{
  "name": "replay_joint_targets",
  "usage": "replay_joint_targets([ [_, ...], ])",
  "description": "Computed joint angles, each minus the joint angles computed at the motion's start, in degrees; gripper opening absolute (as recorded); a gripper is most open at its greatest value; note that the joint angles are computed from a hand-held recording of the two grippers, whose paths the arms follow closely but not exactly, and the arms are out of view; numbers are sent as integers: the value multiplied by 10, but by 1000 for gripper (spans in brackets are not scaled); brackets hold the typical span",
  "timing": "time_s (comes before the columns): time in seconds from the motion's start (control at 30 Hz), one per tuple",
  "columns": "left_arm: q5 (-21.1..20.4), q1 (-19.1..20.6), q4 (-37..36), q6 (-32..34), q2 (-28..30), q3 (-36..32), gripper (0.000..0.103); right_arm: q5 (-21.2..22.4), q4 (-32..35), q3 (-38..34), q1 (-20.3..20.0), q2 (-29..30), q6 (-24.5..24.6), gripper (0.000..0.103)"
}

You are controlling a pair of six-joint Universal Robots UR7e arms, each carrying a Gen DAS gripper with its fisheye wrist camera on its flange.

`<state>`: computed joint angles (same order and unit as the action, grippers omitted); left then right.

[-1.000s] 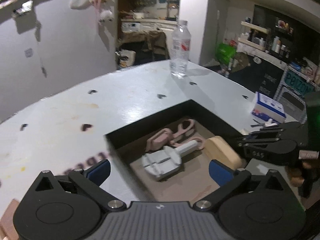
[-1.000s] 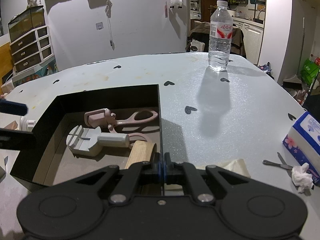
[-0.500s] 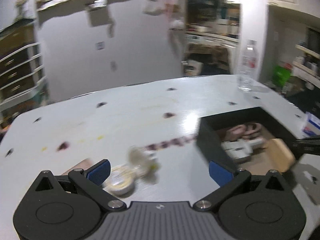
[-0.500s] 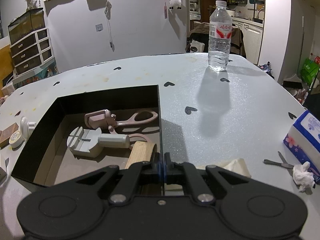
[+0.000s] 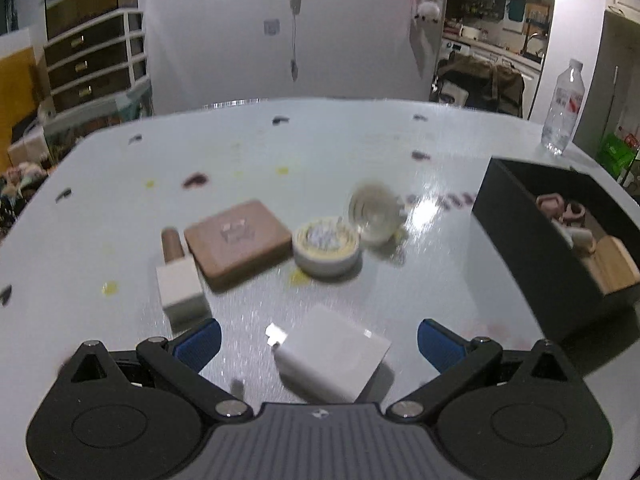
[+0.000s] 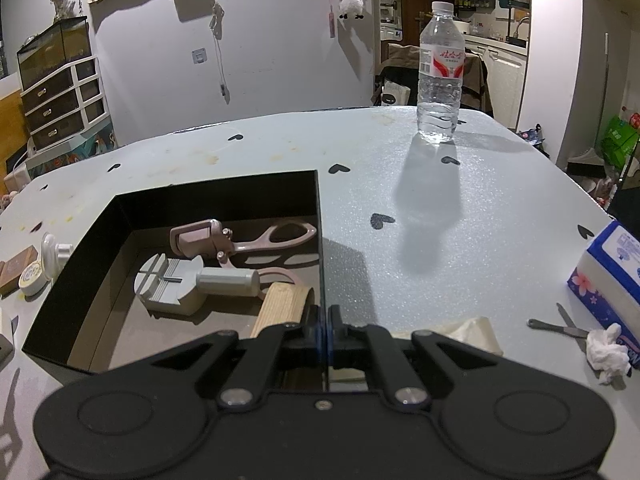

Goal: Organize rigid objects
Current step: 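Reach the left tool to the white charger and grasp it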

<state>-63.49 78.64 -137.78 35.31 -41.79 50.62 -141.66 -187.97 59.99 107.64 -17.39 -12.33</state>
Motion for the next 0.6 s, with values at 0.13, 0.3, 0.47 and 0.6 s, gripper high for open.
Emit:
replay_joint_targets([
  [0.13,-14,7,14,4,11,-18,102,0,0,0,0,0,0,3],
  [0.3,-51,14,51,14,32,-59,102,0,0,0,0,0,0,3],
  [0.47,-71,15,96,6,36,-74,99,-1,2,0,1,0,1,3],
  [0.6,-62,10,88,8,14,-35,96,0,3,-2,1,1,1,3],
])
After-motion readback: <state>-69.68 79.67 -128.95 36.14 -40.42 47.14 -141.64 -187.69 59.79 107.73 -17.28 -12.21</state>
